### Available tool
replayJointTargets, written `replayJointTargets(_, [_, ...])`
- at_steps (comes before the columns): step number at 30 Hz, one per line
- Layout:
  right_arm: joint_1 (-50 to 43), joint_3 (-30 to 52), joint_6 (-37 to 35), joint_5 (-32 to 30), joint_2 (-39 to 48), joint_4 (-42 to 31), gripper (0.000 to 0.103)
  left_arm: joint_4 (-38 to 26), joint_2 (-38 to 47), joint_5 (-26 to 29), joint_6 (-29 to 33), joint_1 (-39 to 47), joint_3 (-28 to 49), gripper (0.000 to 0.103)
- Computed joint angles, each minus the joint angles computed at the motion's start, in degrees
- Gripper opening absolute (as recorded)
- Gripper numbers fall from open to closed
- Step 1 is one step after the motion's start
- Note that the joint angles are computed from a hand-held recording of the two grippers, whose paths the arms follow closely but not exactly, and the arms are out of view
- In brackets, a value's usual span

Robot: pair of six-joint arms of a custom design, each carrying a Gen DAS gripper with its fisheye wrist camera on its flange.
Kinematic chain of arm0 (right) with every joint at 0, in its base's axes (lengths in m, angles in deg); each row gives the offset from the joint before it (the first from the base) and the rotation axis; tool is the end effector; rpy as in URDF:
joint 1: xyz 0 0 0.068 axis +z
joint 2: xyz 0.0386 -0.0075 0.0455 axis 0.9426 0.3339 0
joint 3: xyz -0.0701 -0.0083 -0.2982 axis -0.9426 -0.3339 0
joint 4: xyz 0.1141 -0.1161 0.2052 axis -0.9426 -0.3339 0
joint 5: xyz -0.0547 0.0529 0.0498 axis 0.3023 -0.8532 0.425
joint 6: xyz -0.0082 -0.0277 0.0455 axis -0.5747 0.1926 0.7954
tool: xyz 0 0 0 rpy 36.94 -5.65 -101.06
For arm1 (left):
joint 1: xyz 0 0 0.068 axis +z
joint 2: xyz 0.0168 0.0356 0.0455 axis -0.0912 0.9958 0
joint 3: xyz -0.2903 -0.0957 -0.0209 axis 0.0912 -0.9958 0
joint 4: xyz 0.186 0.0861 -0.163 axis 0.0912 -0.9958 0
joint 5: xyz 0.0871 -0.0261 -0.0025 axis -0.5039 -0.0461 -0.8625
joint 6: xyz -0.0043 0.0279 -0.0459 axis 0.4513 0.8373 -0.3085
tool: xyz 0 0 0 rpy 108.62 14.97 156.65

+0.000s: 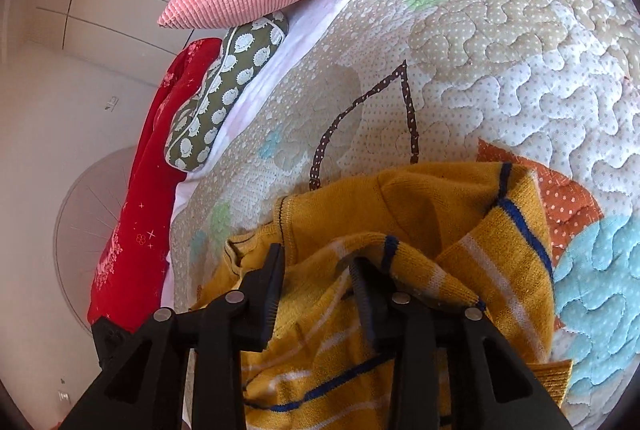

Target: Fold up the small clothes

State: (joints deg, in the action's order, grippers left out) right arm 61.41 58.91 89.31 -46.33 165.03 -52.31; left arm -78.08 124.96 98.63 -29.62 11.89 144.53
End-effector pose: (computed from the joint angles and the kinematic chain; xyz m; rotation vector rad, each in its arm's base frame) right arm 0.1920 -0.0198 0.1329 1.1191 2.1279 0.7443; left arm 0.4013 0.0967 0.1820 0.0705 2.6684 -1.0721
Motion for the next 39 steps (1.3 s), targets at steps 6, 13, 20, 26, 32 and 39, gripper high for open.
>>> replayJointTargets(6, [-0.7, -0.1, -2.1, 4.6, -11.8, -9.6, 0.051, -1.2, -2.5, -0.5, 1.3, 3.7, 1.7, 0.049])
replayJointTargets(13, [11.1, 3.6, -3.1, 10.8, -13.2, -15.0, 0.051, 8.2, -13.0, -5.3, 10.1, -2.0, -12.4, 0.049])
replayJointTargets(20, [17.9, 13.6, -8.1, 15.4, 10.1, -13.3, 0.051, 24.6, -9.1, -20.5, 4.2, -10.3, -15.9, 0.047])
replayJointTargets(26, [9.3, 11.0, -10.7, 22.1, 10.2, -13.8, 0.034, 20.2, -2.1, -16.7, 5.2, -6.0, -9.1, 0.023])
replayJointTargets(32, [8.1, 8.3, -9.5, 28.2, -5.9, -24.2, 0.038, 20.6, -11.5, -15.3, 7.7, -1.3, -14.1, 0.022])
replayJointTargets(39, [32.3, 7.8, -2.6, 27.4, -16.1, -27.2, 0.038, 18.3, -23.4, -9.2, 18.9, 1.5, -26.1, 0.039])
